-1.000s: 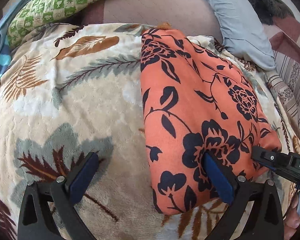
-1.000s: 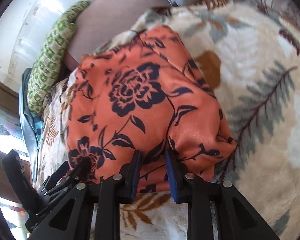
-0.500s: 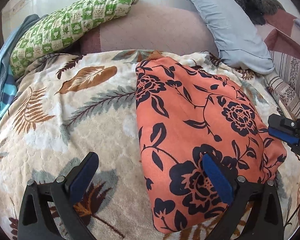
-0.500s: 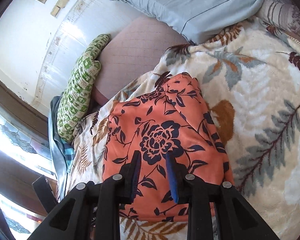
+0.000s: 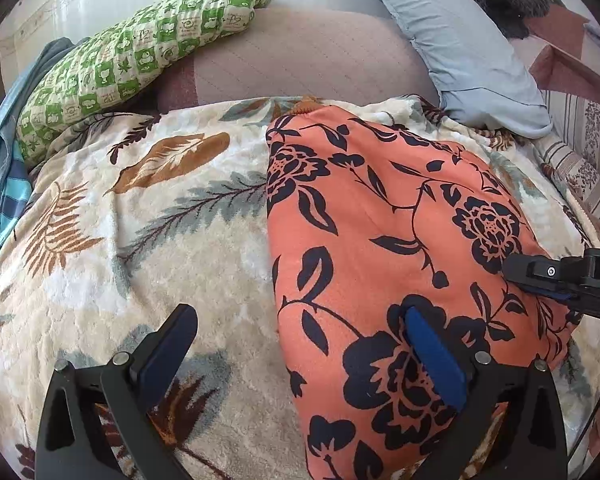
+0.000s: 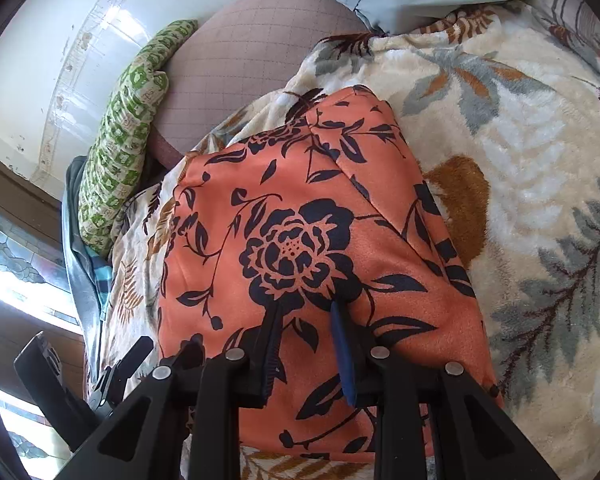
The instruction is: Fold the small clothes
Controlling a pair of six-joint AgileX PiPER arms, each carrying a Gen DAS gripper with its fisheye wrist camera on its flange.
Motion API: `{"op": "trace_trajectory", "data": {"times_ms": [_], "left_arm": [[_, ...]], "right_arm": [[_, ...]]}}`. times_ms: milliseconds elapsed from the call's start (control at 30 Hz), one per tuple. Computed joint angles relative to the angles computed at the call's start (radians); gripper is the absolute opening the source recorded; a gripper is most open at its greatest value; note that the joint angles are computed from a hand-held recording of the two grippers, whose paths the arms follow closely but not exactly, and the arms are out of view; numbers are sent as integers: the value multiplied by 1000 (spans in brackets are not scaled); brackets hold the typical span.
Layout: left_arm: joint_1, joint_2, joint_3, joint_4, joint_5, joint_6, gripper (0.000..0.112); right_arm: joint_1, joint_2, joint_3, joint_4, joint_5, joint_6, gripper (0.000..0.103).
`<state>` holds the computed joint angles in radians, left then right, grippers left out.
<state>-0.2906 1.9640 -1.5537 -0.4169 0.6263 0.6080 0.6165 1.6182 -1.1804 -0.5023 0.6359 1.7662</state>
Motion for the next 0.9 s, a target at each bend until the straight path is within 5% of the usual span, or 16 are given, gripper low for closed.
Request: {"op": "trace_trajectory", "data": {"times_ms": [300, 500, 600, 767, 900], "left_arm": [[-3, 3, -10, 12, 9, -18, 103], [26, -7, -63, -51, 38, 1, 103], [49, 40, -152, -35, 86, -54, 103], [77, 195, -353, -5, 286, -160, 103], [75, 204, -327, -48, 264, -133, 103]], "right_arm": [[20, 19, -49, -23, 56, 13, 29], [68, -25, -40, -200, 136, 170, 29], [59, -43, -11, -209, 145, 221, 29], [-7, -32, 41, -90, 49, 166, 29], [5, 3, -3, -82, 105, 105, 29]]}}
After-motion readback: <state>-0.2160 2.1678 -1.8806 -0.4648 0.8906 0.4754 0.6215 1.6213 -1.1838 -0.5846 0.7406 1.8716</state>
